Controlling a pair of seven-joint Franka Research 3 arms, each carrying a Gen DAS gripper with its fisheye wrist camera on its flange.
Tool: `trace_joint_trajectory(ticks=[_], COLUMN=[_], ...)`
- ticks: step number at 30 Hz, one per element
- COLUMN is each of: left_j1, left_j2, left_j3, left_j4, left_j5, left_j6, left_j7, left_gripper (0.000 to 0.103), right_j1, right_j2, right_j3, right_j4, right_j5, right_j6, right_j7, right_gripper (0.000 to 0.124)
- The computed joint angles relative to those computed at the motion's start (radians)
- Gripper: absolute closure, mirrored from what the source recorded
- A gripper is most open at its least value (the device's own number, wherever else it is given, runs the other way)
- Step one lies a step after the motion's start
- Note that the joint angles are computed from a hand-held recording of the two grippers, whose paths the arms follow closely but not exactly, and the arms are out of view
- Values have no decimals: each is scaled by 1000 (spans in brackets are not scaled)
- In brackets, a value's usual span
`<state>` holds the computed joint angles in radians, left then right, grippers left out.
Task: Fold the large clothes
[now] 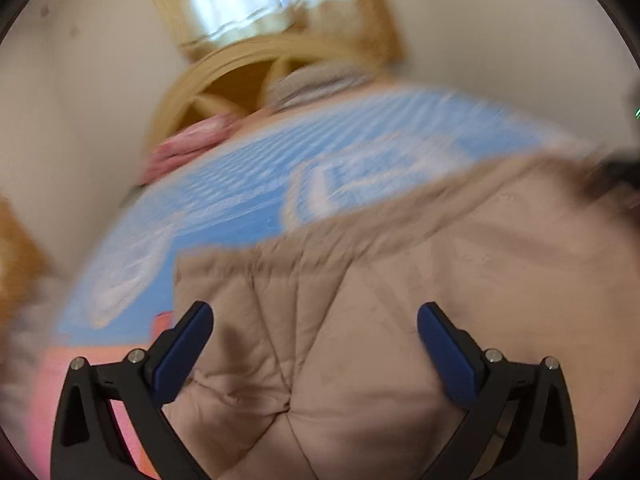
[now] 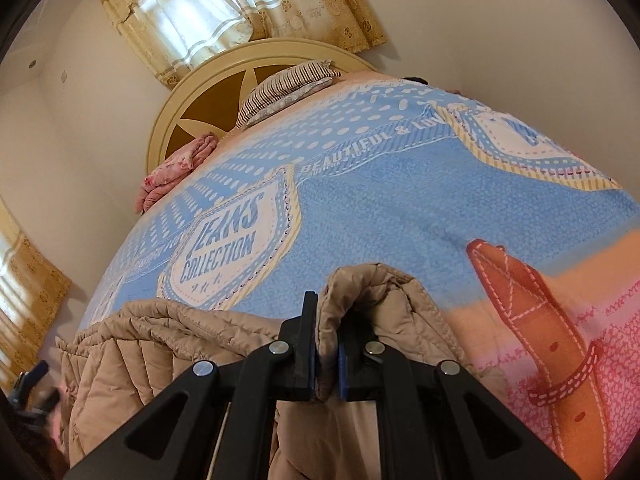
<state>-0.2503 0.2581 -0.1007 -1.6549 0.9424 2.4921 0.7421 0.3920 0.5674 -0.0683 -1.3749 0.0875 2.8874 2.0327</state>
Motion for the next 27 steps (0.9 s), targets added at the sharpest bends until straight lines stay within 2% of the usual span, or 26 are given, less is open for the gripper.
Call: trace_joint_trajectory(ticks=[1, 2, 3, 4, 5, 6, 7, 8, 10, 12, 13, 14, 15, 17, 27], left_j1=[-2, -3, -3, -1, 3, 3, 5, 7, 0, -7, -5, -3, -9, -1, 9], left_j2=[25, 44, 57, 63, 68, 69, 72, 71, 92, 112, 114, 115, 106, 104, 128], left_j3=[3, 7, 15, 18, 16, 17, 17, 18, 20, 26, 26, 25, 25, 23, 25], left_j4=[17, 32, 41, 48, 57, 59, 64, 60, 75, 92, 89, 88, 72, 65, 78], left_j5=[-5, -16, -19, -27, -46, -52, -62, -68, -64, -60, -71, -84, -85, -107, -184], left_j6=[-21, -39, -45, -46, -48, -50, -53, -50, -53, -51, -45, -41, -39, -26, 6], left_j7=[-14, -28, -55, -64, -56, -50, -41, -38, -32, -38, -37, -32, -42, -33, 4], left_gripper=[0, 0, 0, 0, 0, 0, 0, 0, 0, 0, 0, 0, 0, 0, 0], right_j1=[38, 72, 112, 172, 202, 209, 196, 178, 106, 99, 121, 171, 191, 186, 161], right_j2=[-17, -34, -56, -74, -95, -113, -125, -132, -129, -105, -95, -77, -62, -36, 8], right_j3=[-46, -84, -127, -189, -218, -211, -169, -125, 27, 87, 71, 20, -1, 7, 28], right_j4=[-23, -46, -76, -105, -132, -150, -156, -154, -134, -107, -98, -82, -71, -52, -12], right_j5=[-32, -66, -110, -127, -215, -243, -227, -228, -177, -139, -138, -175, -188, -176, -133], right_j6=[17, 31, 56, 85, 113, 136, 145, 140, 112, 69, 49, 15, -6, -43, -71], right_j7=[39, 73, 109, 125, 195, 195, 139, 106, -51, -140, -148, -110, -96, -92, -111], right_gripper=[109, 98, 82, 73, 60, 60, 60, 60, 60, 60, 60, 60, 60, 60, 60])
